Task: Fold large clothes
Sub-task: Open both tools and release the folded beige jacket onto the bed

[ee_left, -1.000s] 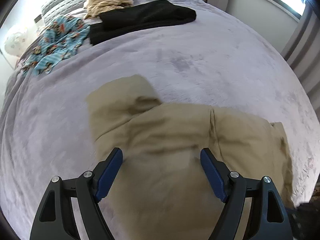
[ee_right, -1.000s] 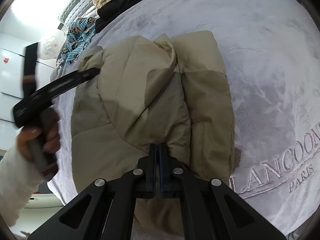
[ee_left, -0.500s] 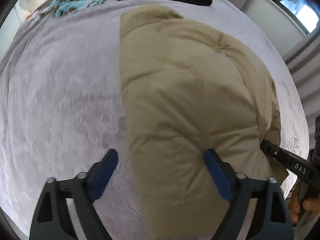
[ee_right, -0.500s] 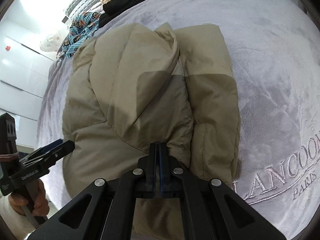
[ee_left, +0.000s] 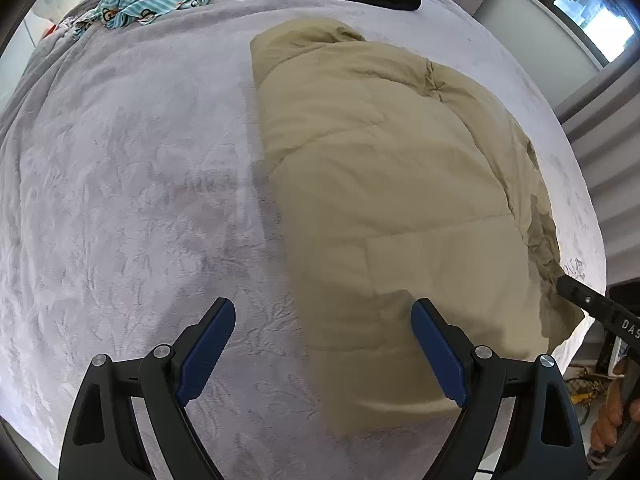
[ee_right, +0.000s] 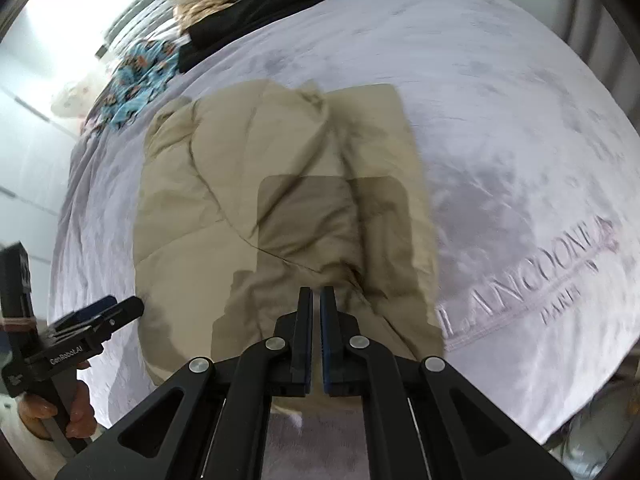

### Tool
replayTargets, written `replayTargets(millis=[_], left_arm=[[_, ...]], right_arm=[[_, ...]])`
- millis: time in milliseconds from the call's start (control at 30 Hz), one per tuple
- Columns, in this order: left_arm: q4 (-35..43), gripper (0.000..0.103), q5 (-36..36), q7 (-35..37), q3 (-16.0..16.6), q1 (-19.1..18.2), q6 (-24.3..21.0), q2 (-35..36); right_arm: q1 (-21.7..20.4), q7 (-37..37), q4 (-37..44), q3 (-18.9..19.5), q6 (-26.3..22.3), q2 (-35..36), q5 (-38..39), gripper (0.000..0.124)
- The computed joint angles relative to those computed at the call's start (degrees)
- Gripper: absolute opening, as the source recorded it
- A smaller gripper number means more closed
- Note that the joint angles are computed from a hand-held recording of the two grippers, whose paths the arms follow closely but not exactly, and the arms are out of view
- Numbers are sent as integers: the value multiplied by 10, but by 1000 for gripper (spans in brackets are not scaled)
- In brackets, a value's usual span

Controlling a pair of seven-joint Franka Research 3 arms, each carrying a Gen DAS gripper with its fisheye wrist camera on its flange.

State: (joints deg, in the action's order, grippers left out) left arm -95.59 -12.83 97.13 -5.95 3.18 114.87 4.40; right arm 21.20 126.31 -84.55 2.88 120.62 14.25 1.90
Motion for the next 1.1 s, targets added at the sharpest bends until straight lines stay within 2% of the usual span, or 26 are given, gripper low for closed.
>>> replayTargets(millis=[67, 133, 167, 267, 367, 467, 600, 667, 700, 800, 900, 1000, 1100], left_arm=[[-4, 91, -2, 9, 1, 2, 9, -5], [-6, 91, 0, 17, 3, 4, 16, -8], [-5, 103, 4, 16, 3, 3, 15, -7], [3, 103, 5, 14, 4, 4, 12, -2], [23, 103, 13, 6, 2, 4, 1, 13], [50, 103, 10, -7, 0, 7, -17, 31], [92, 103, 1, -44, -5, 9, -33, 58], [112, 103, 7, -60, -8, 7, -42, 74], [122, 103, 10, -68, -10, 6, -46, 83], [146, 103, 14, -81, -17, 4, -53, 104], [162, 103, 10, -94, -22, 5, -62, 120], [186, 103, -12, -97, -28, 13, -77, 143], [210, 103, -32, -100, -34, 21, -93, 167]], right_arm=[[3, 21, -3, -4, -8, -7, -12, 16], [4, 37, -4, -6, -11, -11, -21, 52], [3, 43, -3, -6, -10, -12, -25, 58], [0, 34, 15, -5, -20, -3, -31, 60], [-8, 15, 32, -5, -29, 10, -17, 67], [-21, -13, 39, -6, -26, 17, 9, 81], [-47, -68, 74, -5, -45, 47, 64, 82], [-65, -92, 99, -4, -62, 69, 100, 92], [-72, -100, 104, -3, -65, 76, 118, 103], [-90, -131, 125, -1, -66, 103, 157, 103], [-100, -155, 164, 0, -94, 137, 172, 103], [-114, -180, 192, 8, -102, 166, 203, 103], [-123, -185, 268, 11, -148, 226, 215, 103]])
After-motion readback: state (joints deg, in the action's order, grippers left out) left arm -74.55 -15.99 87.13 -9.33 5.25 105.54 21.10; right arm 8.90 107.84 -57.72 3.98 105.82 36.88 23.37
